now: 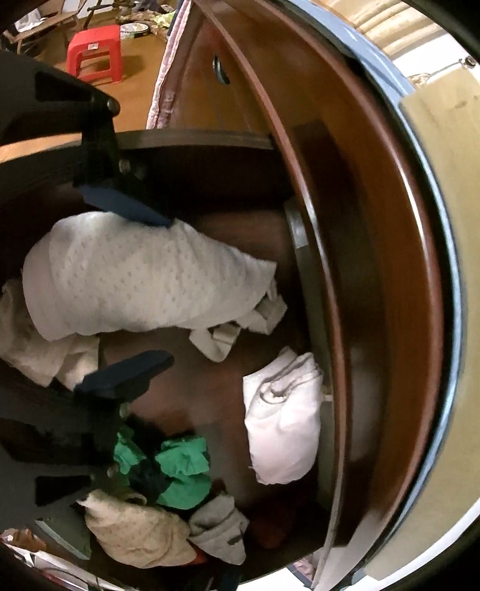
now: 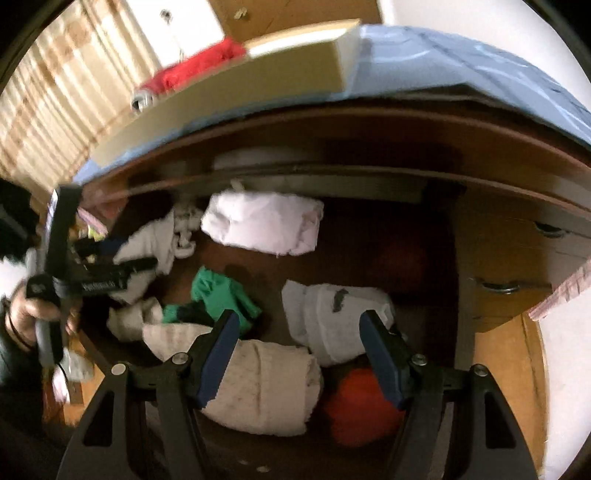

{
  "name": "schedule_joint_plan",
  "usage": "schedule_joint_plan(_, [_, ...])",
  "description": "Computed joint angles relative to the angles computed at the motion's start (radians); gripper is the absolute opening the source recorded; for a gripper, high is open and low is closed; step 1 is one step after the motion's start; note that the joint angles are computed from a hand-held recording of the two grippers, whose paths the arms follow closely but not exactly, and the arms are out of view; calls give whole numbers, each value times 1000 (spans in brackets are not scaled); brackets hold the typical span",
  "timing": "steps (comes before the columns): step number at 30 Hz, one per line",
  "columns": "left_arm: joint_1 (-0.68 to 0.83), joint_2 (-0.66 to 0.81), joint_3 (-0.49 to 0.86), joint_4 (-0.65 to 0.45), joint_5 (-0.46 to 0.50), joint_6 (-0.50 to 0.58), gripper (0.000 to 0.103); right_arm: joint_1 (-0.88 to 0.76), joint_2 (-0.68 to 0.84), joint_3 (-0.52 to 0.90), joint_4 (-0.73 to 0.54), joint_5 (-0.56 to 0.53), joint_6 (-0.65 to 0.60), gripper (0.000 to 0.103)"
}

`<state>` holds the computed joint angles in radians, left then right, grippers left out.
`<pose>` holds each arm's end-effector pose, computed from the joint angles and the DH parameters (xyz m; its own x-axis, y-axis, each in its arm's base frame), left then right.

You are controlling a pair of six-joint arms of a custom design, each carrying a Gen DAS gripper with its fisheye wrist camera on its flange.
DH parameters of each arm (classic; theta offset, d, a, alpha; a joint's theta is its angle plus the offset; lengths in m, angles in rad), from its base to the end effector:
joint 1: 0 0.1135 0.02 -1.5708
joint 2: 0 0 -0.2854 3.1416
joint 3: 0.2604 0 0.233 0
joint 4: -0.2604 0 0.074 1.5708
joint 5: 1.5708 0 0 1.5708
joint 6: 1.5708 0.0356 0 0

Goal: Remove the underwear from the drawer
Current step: 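Grasp the white dotted underwear with the left gripper while the right grasps the grey sock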

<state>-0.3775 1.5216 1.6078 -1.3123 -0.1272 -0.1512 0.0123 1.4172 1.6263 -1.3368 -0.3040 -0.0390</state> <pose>0.2453 -0.0924 0.3748 -0.9140 0.2017 -0.3520 0.1903 0.9794 0.0671 0.2303 0.0135 0.4034 -0.8972 -0.0482 -0.4390 -0.1752 0.9513 0.2535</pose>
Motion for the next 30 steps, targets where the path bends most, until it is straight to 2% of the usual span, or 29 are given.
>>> schedule_joint_plan(4, [4, -8, -10, 3, -2, 14, 48, 71, 99, 75, -48, 80, -95, 70])
schedule_joint_plan(11, [3, -2, -7, 2, -6, 28, 49, 164, 247, 157, -125, 208, -244, 70])
schedule_joint_plan(15, [-11, 33, 27, -23, -19, 33, 55, 186, 307, 166, -167, 263, -284, 70])
schedule_joint_plan(18, [-16, 54, 33, -27, -48, 44, 55, 171, 338, 174, -184, 257, -275, 70])
schedule_joint_plan(19, [-22, 60, 34, -28, -61, 44, 55, 164, 348, 179, -192, 253, -272, 69])
schedule_joint_plan(23, [-43, 75, 49, -35, -88, 35, 57, 145, 353, 191, -201, 271, -281, 49])
schedule_joint_plan(26, [-37, 64, 40, -21, -105, 39, 48, 116, 348, 198, -214, 263, -282, 39])
schedule_joint_plan(30, [3, 12, 6, 20, -61, 47, 36, 62, 306, 172, -199, 211, -238, 32])
